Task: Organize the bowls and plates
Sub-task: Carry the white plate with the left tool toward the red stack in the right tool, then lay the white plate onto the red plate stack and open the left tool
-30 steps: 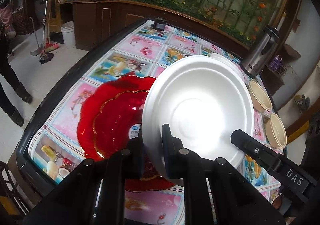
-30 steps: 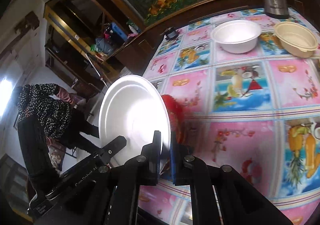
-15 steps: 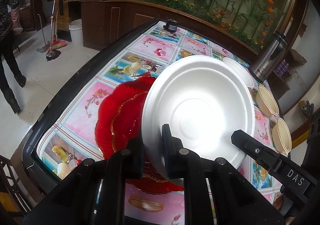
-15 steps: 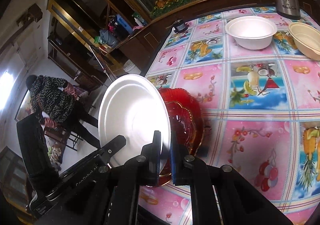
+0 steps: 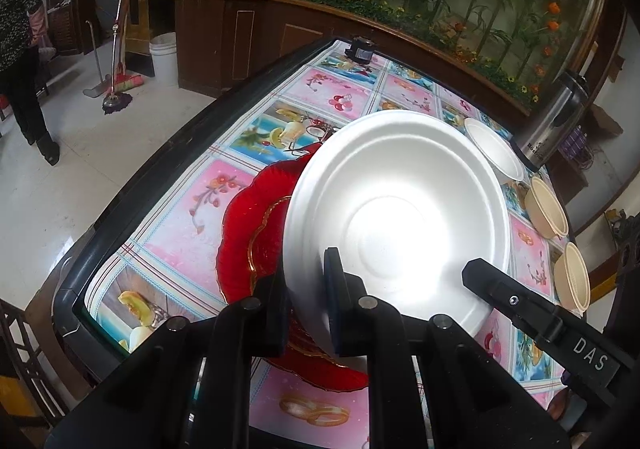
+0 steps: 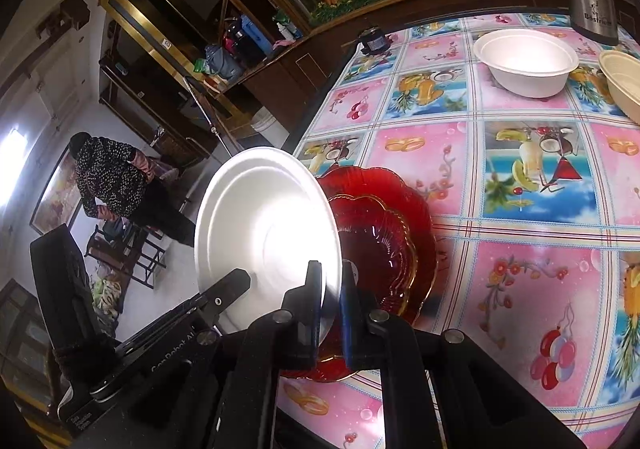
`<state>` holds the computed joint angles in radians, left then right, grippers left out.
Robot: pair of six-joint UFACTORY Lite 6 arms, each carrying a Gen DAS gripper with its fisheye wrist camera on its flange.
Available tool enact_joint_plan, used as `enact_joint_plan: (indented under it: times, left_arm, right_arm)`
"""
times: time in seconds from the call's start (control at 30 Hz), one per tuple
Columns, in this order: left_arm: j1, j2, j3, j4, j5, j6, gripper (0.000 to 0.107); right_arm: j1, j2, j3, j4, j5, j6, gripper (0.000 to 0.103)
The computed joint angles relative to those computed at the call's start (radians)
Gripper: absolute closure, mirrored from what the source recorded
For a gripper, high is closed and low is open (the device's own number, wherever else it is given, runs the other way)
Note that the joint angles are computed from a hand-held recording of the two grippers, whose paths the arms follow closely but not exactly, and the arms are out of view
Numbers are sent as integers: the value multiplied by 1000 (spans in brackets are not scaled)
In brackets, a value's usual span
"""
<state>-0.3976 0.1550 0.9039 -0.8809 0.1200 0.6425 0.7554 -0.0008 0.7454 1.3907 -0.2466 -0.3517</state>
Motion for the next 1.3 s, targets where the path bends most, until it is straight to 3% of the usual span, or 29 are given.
enact_joint_plan:
  times: [0.7, 1.0, 1.3]
  left_arm:
    - [-25, 70, 38, 430, -19, -422, 94]
    - [-30, 81, 34, 498, -29, -487, 94]
    - [-29, 89, 28, 457, -35, -439, 94]
  right_arm:
    - [-42, 45, -6, -237, 62, 242, 95]
    - [-48, 60, -8, -291, 74, 298, 95]
    - [-57, 75, 1, -306, 88, 305, 95]
